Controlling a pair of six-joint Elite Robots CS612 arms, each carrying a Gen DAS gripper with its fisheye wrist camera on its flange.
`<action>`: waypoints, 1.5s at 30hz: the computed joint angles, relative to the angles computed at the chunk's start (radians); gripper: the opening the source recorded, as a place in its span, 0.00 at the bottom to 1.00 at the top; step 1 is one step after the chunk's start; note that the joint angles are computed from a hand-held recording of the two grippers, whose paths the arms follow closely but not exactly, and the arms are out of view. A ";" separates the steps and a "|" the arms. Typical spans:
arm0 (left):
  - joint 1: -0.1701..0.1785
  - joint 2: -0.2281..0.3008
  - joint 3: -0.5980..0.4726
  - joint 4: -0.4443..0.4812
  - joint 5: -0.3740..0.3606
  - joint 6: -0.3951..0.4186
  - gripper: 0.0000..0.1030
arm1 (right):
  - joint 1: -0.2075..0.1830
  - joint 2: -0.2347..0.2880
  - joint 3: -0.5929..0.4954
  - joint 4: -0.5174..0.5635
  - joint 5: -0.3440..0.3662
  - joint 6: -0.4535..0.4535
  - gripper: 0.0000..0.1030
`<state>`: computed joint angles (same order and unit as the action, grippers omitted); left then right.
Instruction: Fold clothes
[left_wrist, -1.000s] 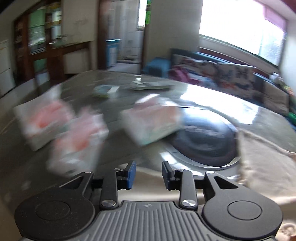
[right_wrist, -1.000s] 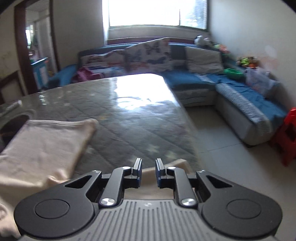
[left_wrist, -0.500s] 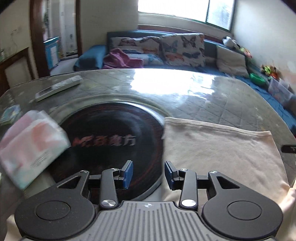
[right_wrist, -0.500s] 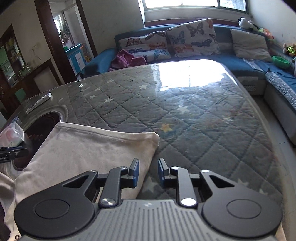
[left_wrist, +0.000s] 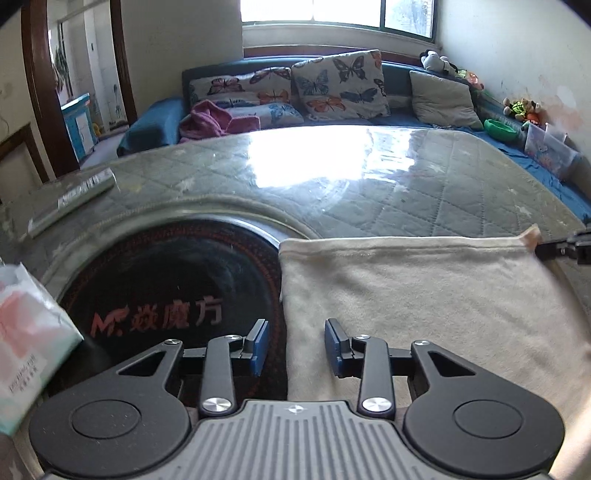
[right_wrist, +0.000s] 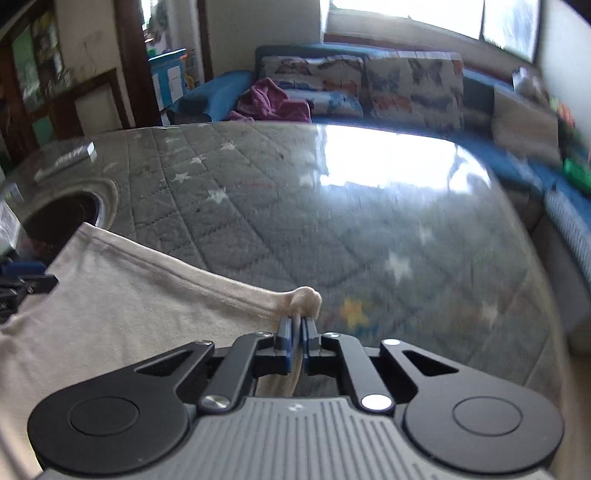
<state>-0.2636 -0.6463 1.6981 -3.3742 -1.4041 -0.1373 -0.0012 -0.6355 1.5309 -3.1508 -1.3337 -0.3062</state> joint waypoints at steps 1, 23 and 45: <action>0.000 0.004 -0.006 0.000 0.007 0.004 0.35 | 0.004 0.004 -0.009 -0.005 -0.006 -0.008 0.04; -0.024 -0.071 0.173 -0.189 -0.095 -0.007 0.37 | 0.011 -0.116 0.215 -0.094 0.126 -0.238 0.21; -0.068 -0.093 0.310 -0.329 -0.164 0.087 0.41 | -0.062 -0.178 0.486 -0.366 0.211 -0.134 0.33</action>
